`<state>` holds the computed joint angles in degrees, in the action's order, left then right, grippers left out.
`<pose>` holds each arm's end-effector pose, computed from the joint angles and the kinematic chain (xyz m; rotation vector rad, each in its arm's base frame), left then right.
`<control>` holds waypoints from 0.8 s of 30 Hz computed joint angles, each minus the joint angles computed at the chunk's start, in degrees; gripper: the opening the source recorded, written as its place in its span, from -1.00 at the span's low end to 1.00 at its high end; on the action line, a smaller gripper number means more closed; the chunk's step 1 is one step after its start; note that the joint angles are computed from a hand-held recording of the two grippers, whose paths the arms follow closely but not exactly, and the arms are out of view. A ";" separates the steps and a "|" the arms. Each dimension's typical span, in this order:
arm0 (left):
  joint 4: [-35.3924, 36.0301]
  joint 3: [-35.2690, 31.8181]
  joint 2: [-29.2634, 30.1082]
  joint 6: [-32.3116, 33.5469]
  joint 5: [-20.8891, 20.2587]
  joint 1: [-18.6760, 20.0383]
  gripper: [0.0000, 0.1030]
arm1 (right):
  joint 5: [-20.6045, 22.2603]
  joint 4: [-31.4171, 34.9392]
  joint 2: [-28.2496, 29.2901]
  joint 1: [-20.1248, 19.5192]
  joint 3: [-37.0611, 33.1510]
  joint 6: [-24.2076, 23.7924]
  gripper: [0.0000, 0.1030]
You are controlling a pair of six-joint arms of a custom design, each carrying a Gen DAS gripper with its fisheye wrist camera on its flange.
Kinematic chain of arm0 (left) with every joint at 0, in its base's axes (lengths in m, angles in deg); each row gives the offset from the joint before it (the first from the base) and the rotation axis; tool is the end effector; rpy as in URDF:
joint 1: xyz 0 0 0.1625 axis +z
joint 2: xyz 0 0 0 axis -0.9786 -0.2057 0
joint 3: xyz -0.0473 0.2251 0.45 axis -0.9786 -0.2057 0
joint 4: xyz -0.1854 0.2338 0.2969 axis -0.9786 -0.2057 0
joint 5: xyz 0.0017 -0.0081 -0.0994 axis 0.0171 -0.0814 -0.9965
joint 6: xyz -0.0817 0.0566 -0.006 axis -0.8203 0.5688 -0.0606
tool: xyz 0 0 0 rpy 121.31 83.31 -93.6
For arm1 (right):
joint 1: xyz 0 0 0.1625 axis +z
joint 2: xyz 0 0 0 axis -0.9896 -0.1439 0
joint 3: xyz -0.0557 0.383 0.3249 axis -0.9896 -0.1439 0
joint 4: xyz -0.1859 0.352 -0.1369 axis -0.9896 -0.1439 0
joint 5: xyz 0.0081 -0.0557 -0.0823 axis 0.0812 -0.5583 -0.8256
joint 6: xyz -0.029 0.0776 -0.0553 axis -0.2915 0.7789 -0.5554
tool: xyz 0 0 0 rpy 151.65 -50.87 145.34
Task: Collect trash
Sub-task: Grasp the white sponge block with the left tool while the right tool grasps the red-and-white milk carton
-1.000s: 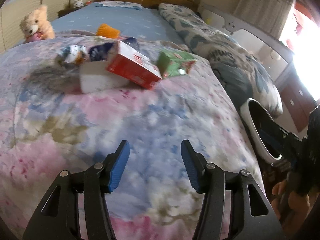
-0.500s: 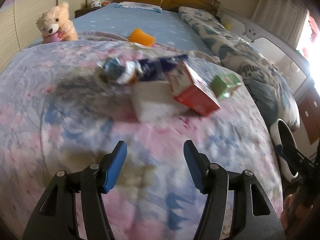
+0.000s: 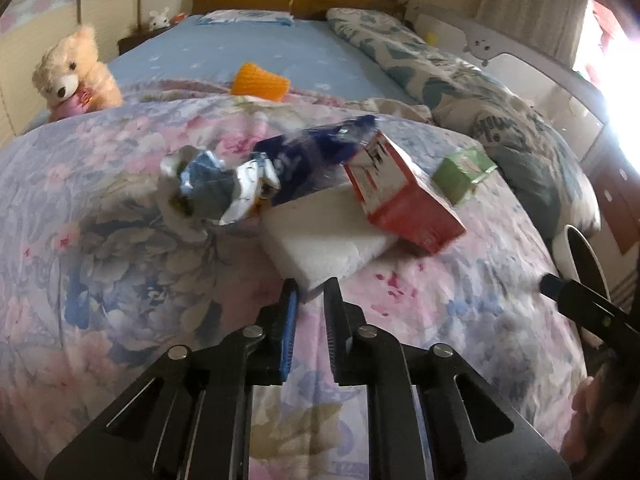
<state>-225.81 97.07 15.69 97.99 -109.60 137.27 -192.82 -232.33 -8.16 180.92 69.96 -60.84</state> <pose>-0.1729 -0.6377 0.1196 0.8485 2.5468 -0.5394 0.1777 -0.5069 0.1522 -0.0427 -2.6024 1.1487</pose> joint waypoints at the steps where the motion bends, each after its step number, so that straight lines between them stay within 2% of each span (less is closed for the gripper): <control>1: -0.39 0.47 -0.22 0.26 -0.20 -0.17 -0.81 | 0.29 0.23 0.09 -0.05 -0.17 -0.03 0.67; 9: -2.69 6.88 -4.69 0.23 -4.46 -1.82 -0.84 | 1.99 2.17 1.54 -0.19 -1.77 0.26 0.67; 16: -4.65 11.85 -8.24 -2.87 -0.84 -1.93 -0.84 | 1.74 2.41 2.41 0.18 -2.43 0.62 0.68; 24: -7.96 13.61 -11.81 -6.26 2.26 0.78 -0.84 | 1.37 4.38 4.61 1.79 -5.59 0.96 0.68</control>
